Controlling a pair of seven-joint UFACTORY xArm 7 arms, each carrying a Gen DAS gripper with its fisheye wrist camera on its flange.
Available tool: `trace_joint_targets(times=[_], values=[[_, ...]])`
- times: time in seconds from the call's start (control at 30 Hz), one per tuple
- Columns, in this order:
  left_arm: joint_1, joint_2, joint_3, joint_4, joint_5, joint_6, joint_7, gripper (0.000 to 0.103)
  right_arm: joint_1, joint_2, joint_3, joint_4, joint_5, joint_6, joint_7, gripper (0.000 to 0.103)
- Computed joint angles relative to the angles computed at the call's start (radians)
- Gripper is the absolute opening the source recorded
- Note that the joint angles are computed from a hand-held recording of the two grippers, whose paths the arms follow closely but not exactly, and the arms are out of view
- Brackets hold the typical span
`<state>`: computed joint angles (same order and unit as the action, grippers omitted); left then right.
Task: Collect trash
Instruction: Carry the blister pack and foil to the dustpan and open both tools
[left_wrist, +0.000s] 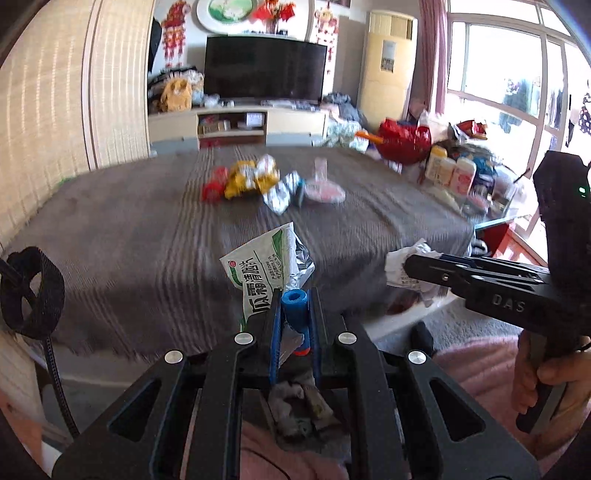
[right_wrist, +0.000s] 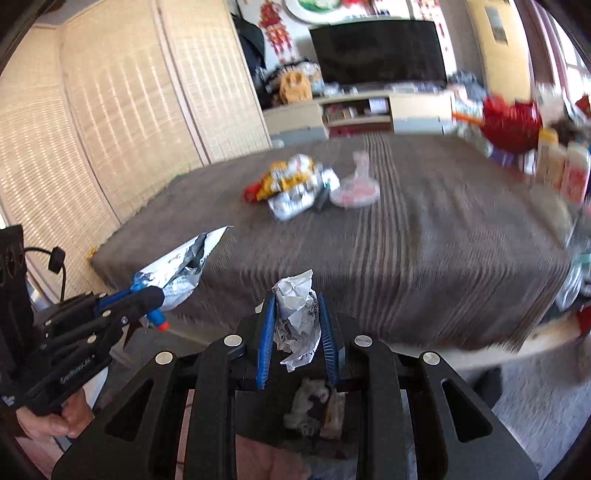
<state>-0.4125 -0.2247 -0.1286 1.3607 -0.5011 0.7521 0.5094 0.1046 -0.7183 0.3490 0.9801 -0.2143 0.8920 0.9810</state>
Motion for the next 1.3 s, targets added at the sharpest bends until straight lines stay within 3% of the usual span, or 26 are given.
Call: trace_joint_targets(times=[0.3,0.6,0.83,0.93,1.03,1.23,1.3], values=[[0.004,0.03,-0.014,-0.097,0.037,0.077,-0.015,0.012,0.064,0.048,0.008,-0.093,0.068,0.03,0.073,0.025],[0.014,0.136,-0.034,-0.068,0.032,0.177,-0.037,0.012,0.134,0.097,-0.067,-0.14,0.149,-0.029,0.078,0.027],[0.026,0.182,-0.047,-0.033,0.047,0.209,-0.052,0.014,0.133,0.126,-0.072,-0.124,0.16,-0.034,0.085,0.028],[0.029,0.188,-0.05,-0.024,0.053,0.211,-0.052,0.016,0.133,0.135,-0.076,-0.122,0.162,-0.038,0.088,0.033],[0.031,0.191,-0.053,-0.015,0.058,0.21,-0.061,0.022,0.126,0.133,-0.079,-0.131,0.157,-0.049,0.098,0.045],[0.036,0.177,-0.049,-0.022,0.068,0.186,-0.067,0.053,0.107,0.112,-0.07,-0.134,0.14,-0.038,0.135,0.064],[0.037,0.167,-0.049,-0.028,0.075,0.175,-0.073,0.059,0.101,0.104,-0.064,-0.125,0.126,-0.016,0.142,0.08]])
